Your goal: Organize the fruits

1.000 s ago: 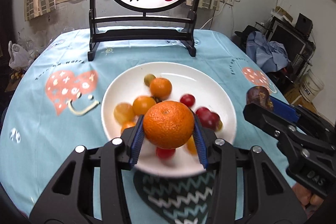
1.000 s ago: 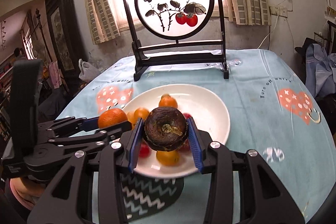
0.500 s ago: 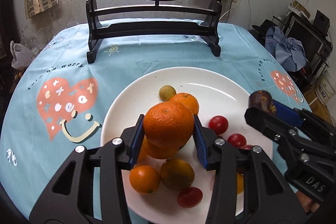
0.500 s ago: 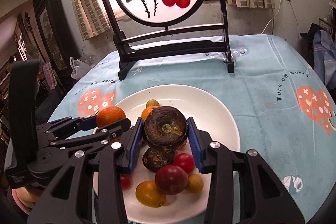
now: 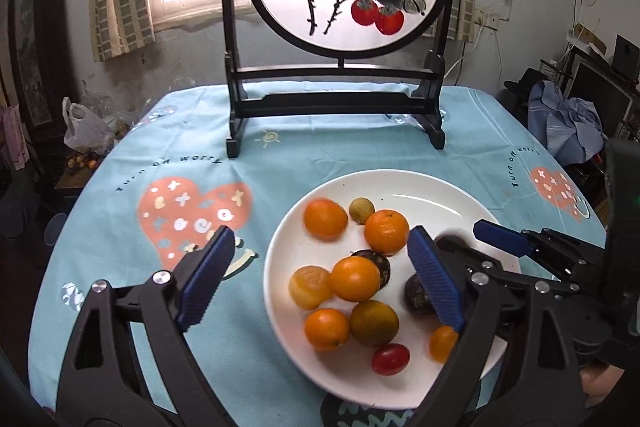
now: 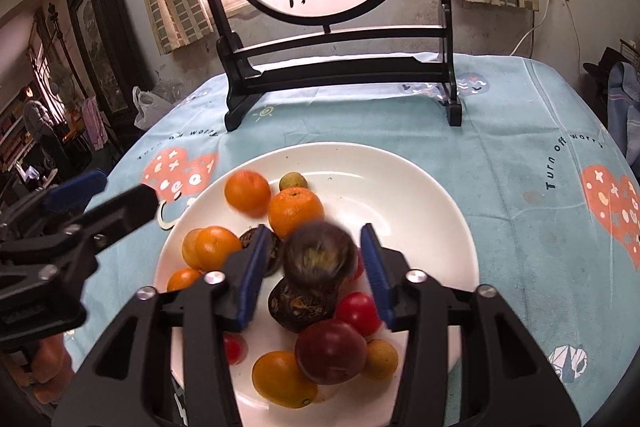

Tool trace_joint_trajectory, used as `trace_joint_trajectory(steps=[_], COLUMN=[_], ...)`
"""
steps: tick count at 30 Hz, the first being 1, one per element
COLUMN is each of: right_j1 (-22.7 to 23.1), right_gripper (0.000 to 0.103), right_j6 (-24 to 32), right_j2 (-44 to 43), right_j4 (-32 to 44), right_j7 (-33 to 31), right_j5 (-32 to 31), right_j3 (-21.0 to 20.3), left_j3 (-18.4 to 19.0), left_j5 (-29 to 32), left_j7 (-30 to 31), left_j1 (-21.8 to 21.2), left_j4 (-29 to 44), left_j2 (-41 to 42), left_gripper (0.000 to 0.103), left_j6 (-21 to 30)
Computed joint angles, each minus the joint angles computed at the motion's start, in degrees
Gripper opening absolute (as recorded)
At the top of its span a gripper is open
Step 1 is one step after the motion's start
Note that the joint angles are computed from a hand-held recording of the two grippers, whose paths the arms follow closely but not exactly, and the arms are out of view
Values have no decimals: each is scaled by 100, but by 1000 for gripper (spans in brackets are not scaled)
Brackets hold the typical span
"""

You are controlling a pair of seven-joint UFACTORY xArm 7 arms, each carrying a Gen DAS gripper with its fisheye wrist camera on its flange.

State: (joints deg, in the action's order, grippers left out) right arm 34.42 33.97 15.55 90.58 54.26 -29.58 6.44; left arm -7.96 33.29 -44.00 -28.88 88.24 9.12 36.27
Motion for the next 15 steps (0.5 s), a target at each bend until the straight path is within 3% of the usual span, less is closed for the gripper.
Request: trace_joint_trajectory(steps=[3,6,7,8,9,15], right_j1=[117,209,236,275,304,310], right_gripper=[65,70,77,96,102,102], right_j6=[155,385,478,562,587,1170], right_j2=[-115,-344,-445,-587,-740,-1611], right_j4=[-18,-131,-197,-306,-451,-1178], right_j7=[31,23,47,121,259,674], right_j5=[-191,-368,-428,-535,-704,-1030], right_j3=[15,113,159,210,259,854], left_j3=[-30,-140,-189,-248,-307,-661], left_j5=[63,100,122,131,117,-519], left_j7=[-73,-101,-122,-135,-141,39], left_j1=[16,92,120,152,192,407], left_j4=[-298,-601,-730,-855,-978,-1892], left_j2=[-313,-638,-779,-919,-1058,-2066], left_gripper=[94,98,98,99,99,101], left_j6=[-24,-22,-8,23,47,183])
